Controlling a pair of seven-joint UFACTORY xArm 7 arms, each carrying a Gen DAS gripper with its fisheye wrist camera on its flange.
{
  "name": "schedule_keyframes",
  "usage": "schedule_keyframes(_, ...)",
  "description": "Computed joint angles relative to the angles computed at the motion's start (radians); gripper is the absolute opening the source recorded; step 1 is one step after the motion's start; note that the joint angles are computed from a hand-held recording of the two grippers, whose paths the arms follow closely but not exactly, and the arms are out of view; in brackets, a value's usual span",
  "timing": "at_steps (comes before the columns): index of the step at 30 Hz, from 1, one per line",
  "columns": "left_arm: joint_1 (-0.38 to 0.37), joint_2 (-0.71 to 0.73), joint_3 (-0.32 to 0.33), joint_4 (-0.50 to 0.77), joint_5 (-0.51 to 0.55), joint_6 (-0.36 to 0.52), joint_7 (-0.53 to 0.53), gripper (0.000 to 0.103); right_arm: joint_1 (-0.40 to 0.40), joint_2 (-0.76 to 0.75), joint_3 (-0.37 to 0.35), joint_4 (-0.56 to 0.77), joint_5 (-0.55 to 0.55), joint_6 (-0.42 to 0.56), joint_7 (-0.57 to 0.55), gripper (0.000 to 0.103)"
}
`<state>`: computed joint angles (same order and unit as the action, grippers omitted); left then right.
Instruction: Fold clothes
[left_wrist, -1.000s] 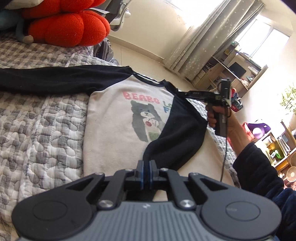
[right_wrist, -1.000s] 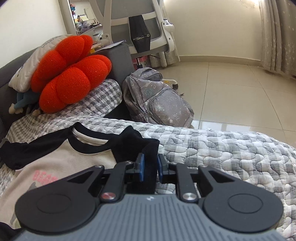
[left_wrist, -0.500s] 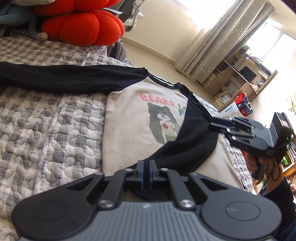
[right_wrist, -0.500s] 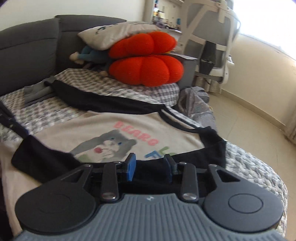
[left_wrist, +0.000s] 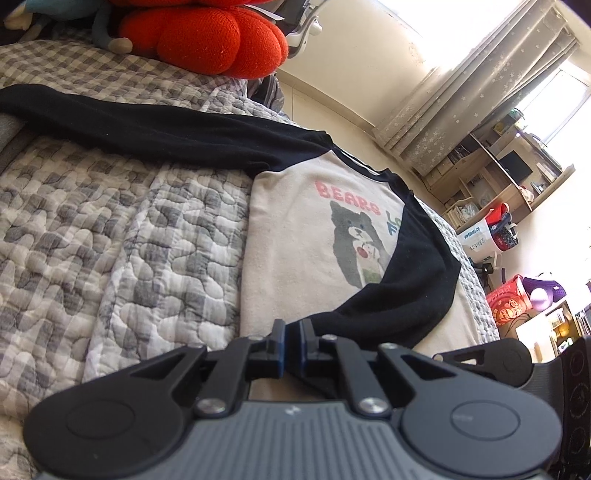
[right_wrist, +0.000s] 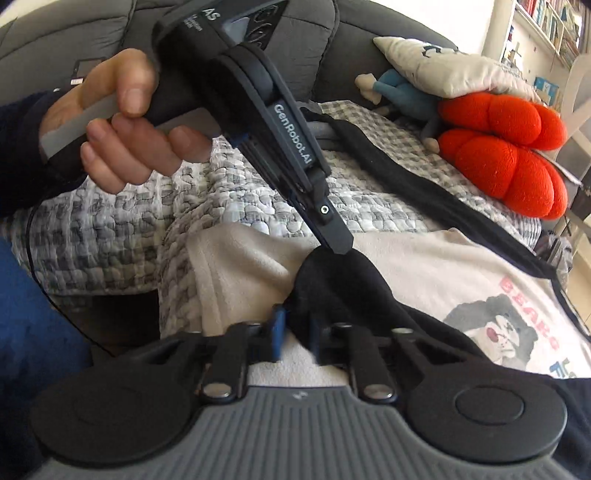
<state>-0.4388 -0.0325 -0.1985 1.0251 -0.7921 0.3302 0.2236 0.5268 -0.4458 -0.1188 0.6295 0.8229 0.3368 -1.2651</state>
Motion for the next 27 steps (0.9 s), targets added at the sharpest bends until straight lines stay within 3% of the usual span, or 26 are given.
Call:
schedule_keyframes(4, -0.016, -0.049, 0.010, -0.029, -0.089, -0.013, 0.092, 0.009, 0.039, -0.122, -0.051, -0.036, 0.093, 0.039, -0.024, 0.009)
schedule_keyframes(6, -0.025, -0.058, 0.011, -0.034, -0.085, -0.022, 0.099, 0.011, 0.019, -0.160, -0.032, -0.057, 0.073, 0.047, 0.008, 0.009)
schedule_keyframes(9, -0.033, -0.044, 0.003, -0.025, -0.017, -0.039, 0.060, 0.013, -0.047, -0.145, 0.031, -0.083, -0.045, 0.043, 0.109, 0.009)
schedule_keyframes(11, -0.037, -0.024, 0.000, -0.009, 0.014, -0.032, 0.042, 0.014, -0.033, -0.153, 0.008, -0.091, -0.066, 0.063, 0.132, 0.010)
schedule_keyframes(15, -0.032, 0.030, -0.016, 0.036, 0.144, -0.010, -0.030, 0.019, 0.034, -0.226, -0.102, -0.103, 0.011, 0.119, 0.084, 0.016)
schedule_keyframes(18, -0.024, 0.071, -0.027, 0.080, 0.214, 0.003, -0.067, 0.022, 0.038, -0.255, -0.212, -0.061, 0.054, 0.294, 0.070, 0.018)
schedule_keyframes(19, -0.022, 0.083, -0.029, 0.094, 0.241, 0.005, -0.087, 0.022, 0.013, -0.257, -0.207, -0.057, 0.071, 0.311, 0.050, 0.018)
schedule_keyframes(23, -0.019, 0.121, -0.048, 0.132, 0.301, 0.022, -0.111, 0.024, -0.063, -0.230, -0.166, -0.045, 0.133, 0.228, 0.050, 0.021)
schedule_keyframes(25, -0.020, 0.137, -0.052, 0.152, 0.342, 0.036, -0.132, 0.024, -0.093, -0.210, -0.189, -0.015, 0.150, 0.256, 0.049, 0.038)
schedule_keyframes(27, -0.017, 0.152, -0.058, 0.179, 0.357, 0.042, -0.135, 0.024, -0.126, -0.206, -0.181, -0.009, 0.181, 0.188, 0.003, 0.047)
